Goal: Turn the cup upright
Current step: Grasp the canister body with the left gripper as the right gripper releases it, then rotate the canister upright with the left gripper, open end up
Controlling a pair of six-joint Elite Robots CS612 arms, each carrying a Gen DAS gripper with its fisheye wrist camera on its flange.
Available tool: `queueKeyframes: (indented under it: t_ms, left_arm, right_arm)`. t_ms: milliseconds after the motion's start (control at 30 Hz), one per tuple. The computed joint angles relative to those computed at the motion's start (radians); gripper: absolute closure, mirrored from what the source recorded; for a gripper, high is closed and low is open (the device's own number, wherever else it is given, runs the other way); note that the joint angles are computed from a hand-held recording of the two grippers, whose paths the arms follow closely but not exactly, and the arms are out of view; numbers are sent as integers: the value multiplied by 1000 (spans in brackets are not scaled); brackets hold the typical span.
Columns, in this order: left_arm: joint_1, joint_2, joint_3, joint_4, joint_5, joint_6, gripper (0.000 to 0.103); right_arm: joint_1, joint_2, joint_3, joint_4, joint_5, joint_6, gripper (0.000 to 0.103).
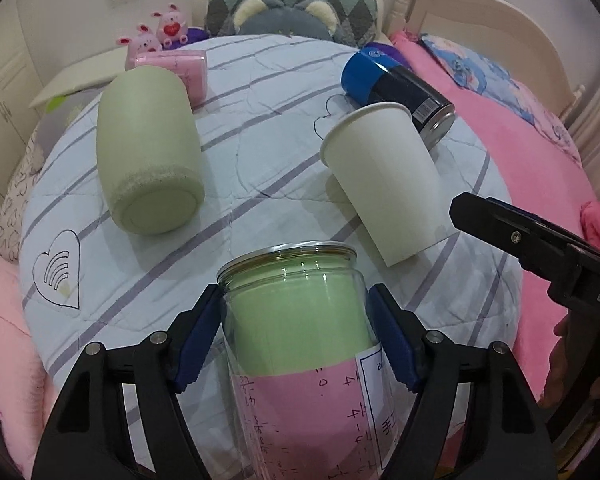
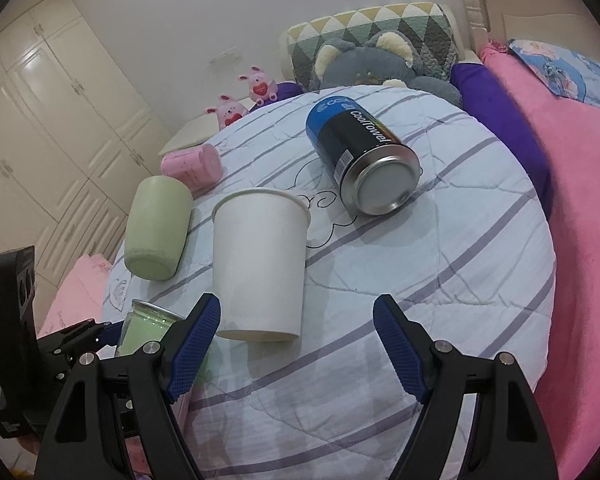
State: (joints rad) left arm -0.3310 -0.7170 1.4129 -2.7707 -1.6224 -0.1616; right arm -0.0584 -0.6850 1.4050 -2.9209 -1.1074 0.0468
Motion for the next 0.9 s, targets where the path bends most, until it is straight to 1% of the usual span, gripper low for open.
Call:
queueKeyframes:
  t_ms: [133,233,367,467,533,667,767,900]
  left_arm:
    - [7,-4,7,-37,-7,-1,28]
    - [9,-9,16,-94,-1,0,28]
    - [11,-13,23,-171,30,10,28]
    - [15,-10,23,-224,26,16,29]
    - [15,-7,24,-264,28,27,29]
    - [9,-2,29,-349,60,64,29]
    - [4,0,39,-411,69,99,30]
    - [0,2,64,-479,67,115,30]
  right_arm:
    - [-1,-4,6,-14,4,5,23]
    - [2,-6,7,-17,-3,5,23]
    - [5,-8,6,-20,-1,6,23]
    - [7,-9,6,-22,0,5,23]
    - [8,-10,6,-24,2,5,23]
    - [9,-11,5,-26,-4,10,23]
    - [11,-12,6,-29,-10,12,23]
    - [10,-13,12,-31,-11,18,23]
